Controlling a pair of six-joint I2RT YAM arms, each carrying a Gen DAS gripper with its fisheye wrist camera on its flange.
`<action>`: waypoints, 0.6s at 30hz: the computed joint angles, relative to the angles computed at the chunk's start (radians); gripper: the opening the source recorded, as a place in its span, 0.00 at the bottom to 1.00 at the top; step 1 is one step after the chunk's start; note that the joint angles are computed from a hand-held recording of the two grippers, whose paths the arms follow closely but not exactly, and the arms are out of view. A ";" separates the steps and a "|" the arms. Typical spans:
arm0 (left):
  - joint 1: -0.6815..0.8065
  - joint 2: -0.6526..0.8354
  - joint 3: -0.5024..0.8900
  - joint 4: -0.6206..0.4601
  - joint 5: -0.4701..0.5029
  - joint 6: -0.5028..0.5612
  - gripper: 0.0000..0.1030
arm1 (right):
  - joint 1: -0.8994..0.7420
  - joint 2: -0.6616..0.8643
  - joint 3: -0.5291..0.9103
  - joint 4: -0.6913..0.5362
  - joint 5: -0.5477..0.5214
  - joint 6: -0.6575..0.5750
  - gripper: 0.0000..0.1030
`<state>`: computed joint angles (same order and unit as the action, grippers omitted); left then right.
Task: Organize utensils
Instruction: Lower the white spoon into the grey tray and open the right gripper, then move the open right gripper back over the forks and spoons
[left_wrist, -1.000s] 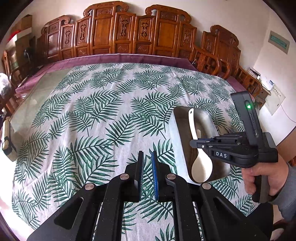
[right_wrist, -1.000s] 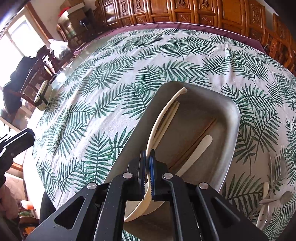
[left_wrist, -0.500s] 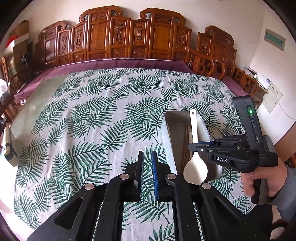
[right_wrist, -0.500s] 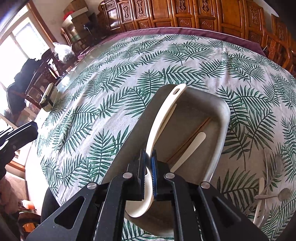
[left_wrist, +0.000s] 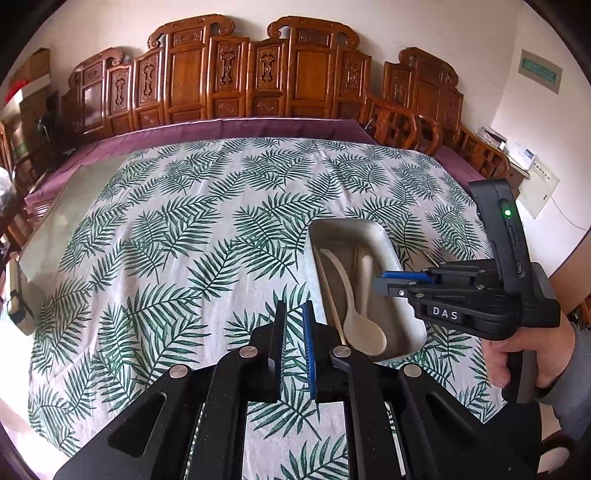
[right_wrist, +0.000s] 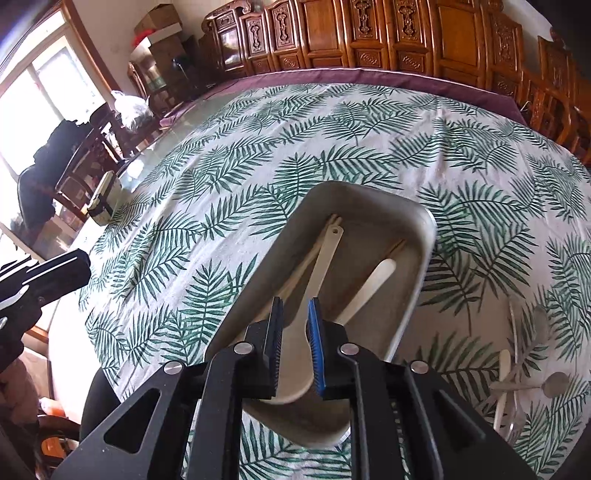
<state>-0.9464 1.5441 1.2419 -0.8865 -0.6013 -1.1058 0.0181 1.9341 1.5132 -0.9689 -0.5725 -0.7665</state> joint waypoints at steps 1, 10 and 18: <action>-0.005 0.006 0.011 -0.004 -0.002 0.000 0.07 | -0.017 -0.003 0.002 -0.008 -0.005 -0.011 0.17; -0.034 0.124 0.150 0.003 0.001 0.047 0.30 | -0.279 0.012 0.063 -0.080 -0.024 -0.176 0.17; -0.037 0.277 0.281 0.048 0.055 0.102 0.36 | -0.468 0.134 0.206 -0.107 0.003 -0.255 0.17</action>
